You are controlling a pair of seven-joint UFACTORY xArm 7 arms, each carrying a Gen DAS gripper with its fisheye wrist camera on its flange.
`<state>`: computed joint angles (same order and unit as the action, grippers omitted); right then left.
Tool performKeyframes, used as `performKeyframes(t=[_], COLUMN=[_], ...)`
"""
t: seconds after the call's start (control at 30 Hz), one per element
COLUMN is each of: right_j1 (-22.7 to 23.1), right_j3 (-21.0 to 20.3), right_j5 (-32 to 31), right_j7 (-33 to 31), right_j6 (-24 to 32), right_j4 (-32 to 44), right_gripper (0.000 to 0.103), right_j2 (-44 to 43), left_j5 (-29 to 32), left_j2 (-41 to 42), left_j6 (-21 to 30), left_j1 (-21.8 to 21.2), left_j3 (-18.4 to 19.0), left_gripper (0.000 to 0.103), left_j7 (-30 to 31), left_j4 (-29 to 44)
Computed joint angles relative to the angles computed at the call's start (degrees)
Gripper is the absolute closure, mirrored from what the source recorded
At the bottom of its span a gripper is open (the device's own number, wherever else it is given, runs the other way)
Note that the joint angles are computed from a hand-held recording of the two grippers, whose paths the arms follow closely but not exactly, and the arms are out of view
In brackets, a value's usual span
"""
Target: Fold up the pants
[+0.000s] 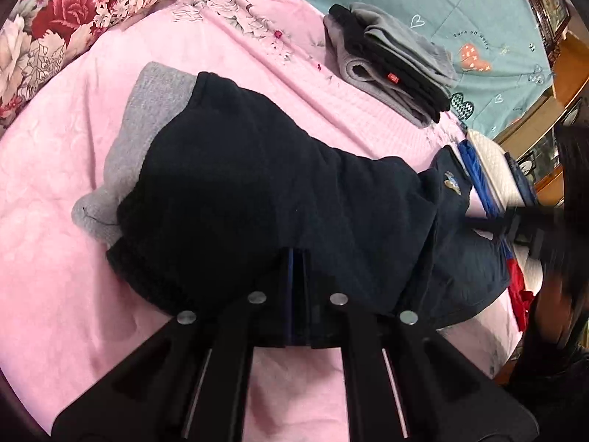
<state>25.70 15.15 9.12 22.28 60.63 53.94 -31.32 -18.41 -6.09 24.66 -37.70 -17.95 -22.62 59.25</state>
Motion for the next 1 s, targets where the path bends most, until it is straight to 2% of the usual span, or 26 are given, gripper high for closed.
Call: performKeyframes(t=[0.03,0.07,0.17,0.27,0.33,0.4,0.57,0.73,0.8,0.83,0.87,1.0], right_j1=[-2.8,-5.4,-14.5,-23.6,-26.5,-28.4,-30.3,-31.0,-31.1,-31.4,-31.7,-32.7], right_j3=[-1.0,-1.6,-5.1,-9.6,-13.5,-15.6,-16.8,-16.9,-16.9,-17.2,-17.6,-18.3], right_j5=[-2.4,-4.5,-11.3,-16.1,-15.4,-14.2,-12.2,-12.2,-12.6,-13.0,-12.3,-12.0], right_j7=[2.5,4.5,8.8,12.8,12.4,12.0,13.0,14.0,13.5,13.0,12.6,10.9], right_j6=[2.1,3.8,10.0,15.2,15.7,16.5,15.5,14.0,13.8,14.2,14.1,13.4], right_j4=[0.5,0.9,2.6,5.6,7.3,9.7,9.8,8.9,8.5,8.2,8.5,4.2], right_gripper=[0.067,0.05,0.047,0.047,0.049,0.049,0.055,0.056,0.076,0.092,0.096,0.098], right_j2=[-2.3,-3.9,-5.7,-0.8,3.8,9.8,15.4,16.4,15.9,15.4,15.5,8.1], left_j5=[-1.1,-2.1,-3.3,-4.1,-4.8,-5.7,-8.1,-9.2,-9.3,-9.2,-8.8,-6.3], left_j2=[-0.1,-0.1,-0.2,0.0,-0.4,-0.5,-0.1,0.2,0.2,0.2,0.2,0.1], left_j6=[-0.5,-0.8,-1.6,-2.2,-2.5,-2.5,-2.1,-1.8,-1.7,-1.8,-1.9,-2.2], left_j1=[-0.2,-0.3,-0.5,-0.6,-0.7,-0.8,-0.9,-0.7,-0.7,-0.6,-0.5,-0.3], left_j3=[0.2,0.4,0.5,0.5,0.6,0.8,1.1,1.0,0.9,0.9,0.8,0.3], left_gripper=[0.097,0.097,0.097,0.097,0.097,0.097,0.097,0.097,0.097,0.097,0.097,0.097], left_j7=[0.8,1.5,2.2,2.6,3.2,3.9,6.0,7.1,7.1,7.0,6.7,4.5], left_j4=[-0.2,-0.4,-0.8,-0.9,-1.3,-1.5,-1.0,-0.7,-0.6,-0.6,-0.7,-0.8])
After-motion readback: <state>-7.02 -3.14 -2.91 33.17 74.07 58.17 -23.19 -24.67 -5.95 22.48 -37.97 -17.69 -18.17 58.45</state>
